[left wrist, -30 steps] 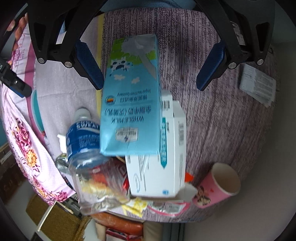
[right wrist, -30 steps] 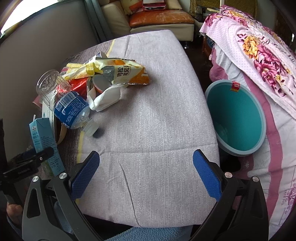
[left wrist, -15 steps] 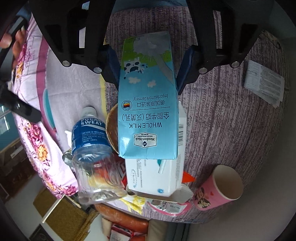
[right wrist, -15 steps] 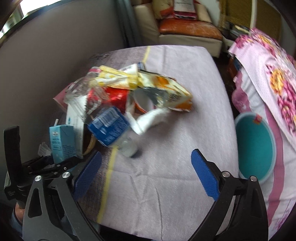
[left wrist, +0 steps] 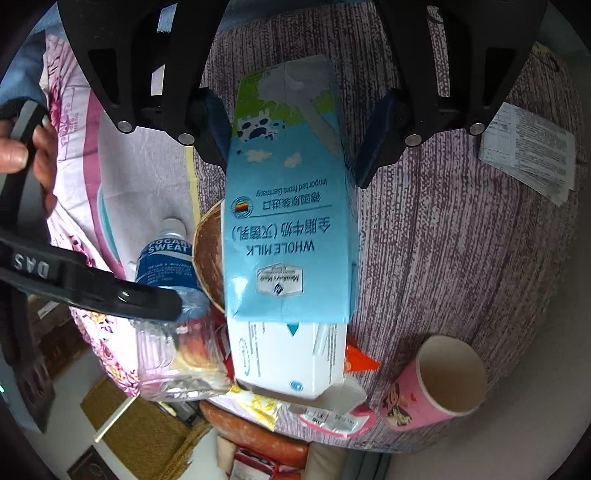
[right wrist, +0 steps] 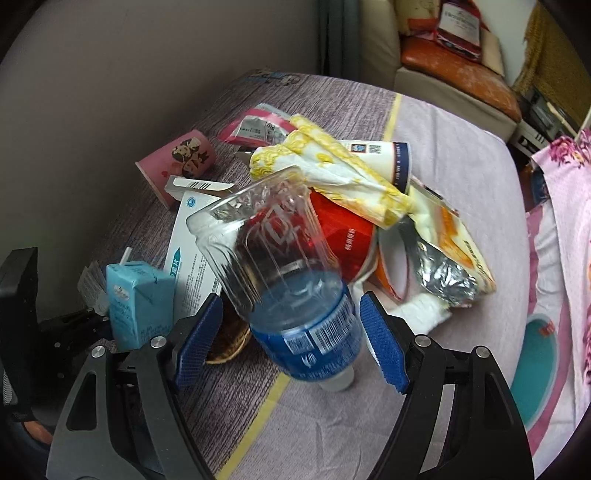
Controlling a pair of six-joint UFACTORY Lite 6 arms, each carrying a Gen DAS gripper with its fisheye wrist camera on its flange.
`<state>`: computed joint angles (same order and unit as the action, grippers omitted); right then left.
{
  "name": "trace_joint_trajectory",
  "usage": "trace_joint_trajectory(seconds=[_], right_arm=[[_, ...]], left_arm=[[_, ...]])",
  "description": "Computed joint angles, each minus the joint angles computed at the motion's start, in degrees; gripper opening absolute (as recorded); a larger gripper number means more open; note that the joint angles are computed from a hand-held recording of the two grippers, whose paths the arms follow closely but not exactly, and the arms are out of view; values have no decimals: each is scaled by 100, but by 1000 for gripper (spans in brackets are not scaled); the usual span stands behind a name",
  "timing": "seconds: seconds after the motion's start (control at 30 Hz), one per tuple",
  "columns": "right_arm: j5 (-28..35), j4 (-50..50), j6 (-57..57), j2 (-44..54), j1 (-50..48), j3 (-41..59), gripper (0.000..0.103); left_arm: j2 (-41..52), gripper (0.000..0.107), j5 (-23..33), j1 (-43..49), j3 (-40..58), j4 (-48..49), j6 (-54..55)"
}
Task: Collect trash
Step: 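Grasp the blue-label water bottle with the right tool while the left tool grasps the milk carton, then carry both items to the teal bin and open both tools to drop them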
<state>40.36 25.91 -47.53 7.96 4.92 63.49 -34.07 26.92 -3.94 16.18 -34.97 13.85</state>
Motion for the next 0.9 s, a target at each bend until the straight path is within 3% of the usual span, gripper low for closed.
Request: trace_joint_trajectory(seconds=[0.1,0.13,0.57,0.73,0.9], right_arm=[[-157,-27,153,159,53,46,70],[-121,35,130,182,13,76,67],[1457,1202,-477,-287,-1433,517,66],[1965,1605,-813,-249,-2467,947,66],[2365,1739,-885,580,-3803,1907,66]], left_arm=[[33,61,-70,-84,-51,156,-184],[-64,53,-78,-157,-62,355,-428],[-588,52,698,-837,1211,2397,-2636],[274,52,541,-1609,2052,2897,-3264],[1873,52,165,-2522,3264,3312,-3699]])
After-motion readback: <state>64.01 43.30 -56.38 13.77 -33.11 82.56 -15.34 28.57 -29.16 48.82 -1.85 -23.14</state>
